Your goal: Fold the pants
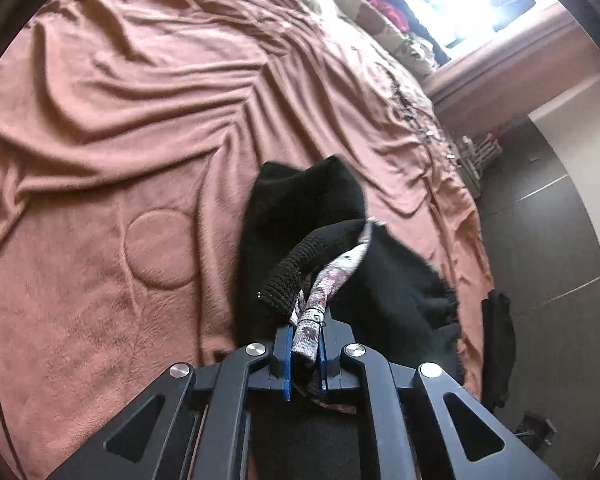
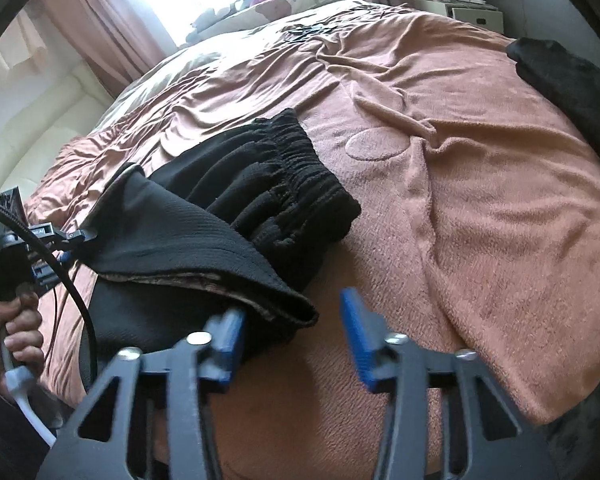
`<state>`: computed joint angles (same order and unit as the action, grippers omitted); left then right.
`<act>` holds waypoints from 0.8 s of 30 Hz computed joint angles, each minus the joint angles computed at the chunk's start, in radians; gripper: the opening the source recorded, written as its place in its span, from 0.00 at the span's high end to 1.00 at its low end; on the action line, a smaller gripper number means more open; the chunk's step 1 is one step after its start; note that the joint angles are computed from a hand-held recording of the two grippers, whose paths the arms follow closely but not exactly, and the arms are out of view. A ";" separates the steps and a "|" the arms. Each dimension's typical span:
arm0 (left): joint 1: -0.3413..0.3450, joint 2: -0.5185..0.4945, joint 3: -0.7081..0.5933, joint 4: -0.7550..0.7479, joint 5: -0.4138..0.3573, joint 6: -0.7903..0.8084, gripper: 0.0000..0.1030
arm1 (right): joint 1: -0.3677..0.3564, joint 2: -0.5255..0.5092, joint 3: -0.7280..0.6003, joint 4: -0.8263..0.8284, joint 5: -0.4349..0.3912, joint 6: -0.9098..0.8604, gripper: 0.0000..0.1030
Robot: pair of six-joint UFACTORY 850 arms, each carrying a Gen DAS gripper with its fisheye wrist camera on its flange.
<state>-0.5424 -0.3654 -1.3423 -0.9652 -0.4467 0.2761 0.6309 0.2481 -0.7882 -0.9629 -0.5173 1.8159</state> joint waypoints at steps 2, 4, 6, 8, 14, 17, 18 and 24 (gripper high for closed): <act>-0.001 0.001 -0.023 -0.003 -0.012 0.010 0.92 | 0.004 0.005 0.004 -0.030 0.008 0.012 0.81; -0.004 -0.003 -0.049 -0.004 -0.020 0.013 0.93 | 0.005 0.009 0.010 -0.055 0.016 0.026 0.87; -0.005 -0.011 -0.079 -0.015 -0.029 0.025 0.93 | 0.001 0.020 0.022 -0.084 0.030 0.058 0.88; -0.007 -0.028 -0.119 -0.005 -0.040 0.018 0.93 | -0.006 0.032 0.036 -0.101 0.050 0.084 0.90; -0.020 -0.112 -0.275 0.079 -0.085 -0.048 0.93 | -0.013 0.060 0.060 -0.150 0.081 0.139 0.93; -0.025 -0.169 -0.374 0.122 -0.119 -0.096 0.93 | -0.016 0.070 0.065 -0.133 0.098 0.130 0.93; -0.028 -0.180 -0.396 0.136 -0.125 -0.108 0.93 | -0.018 0.076 0.069 -0.134 0.105 0.132 0.93; -0.057 -0.309 -0.615 0.263 -0.186 -0.218 0.93 | -0.029 0.110 0.098 -0.171 0.141 0.188 0.93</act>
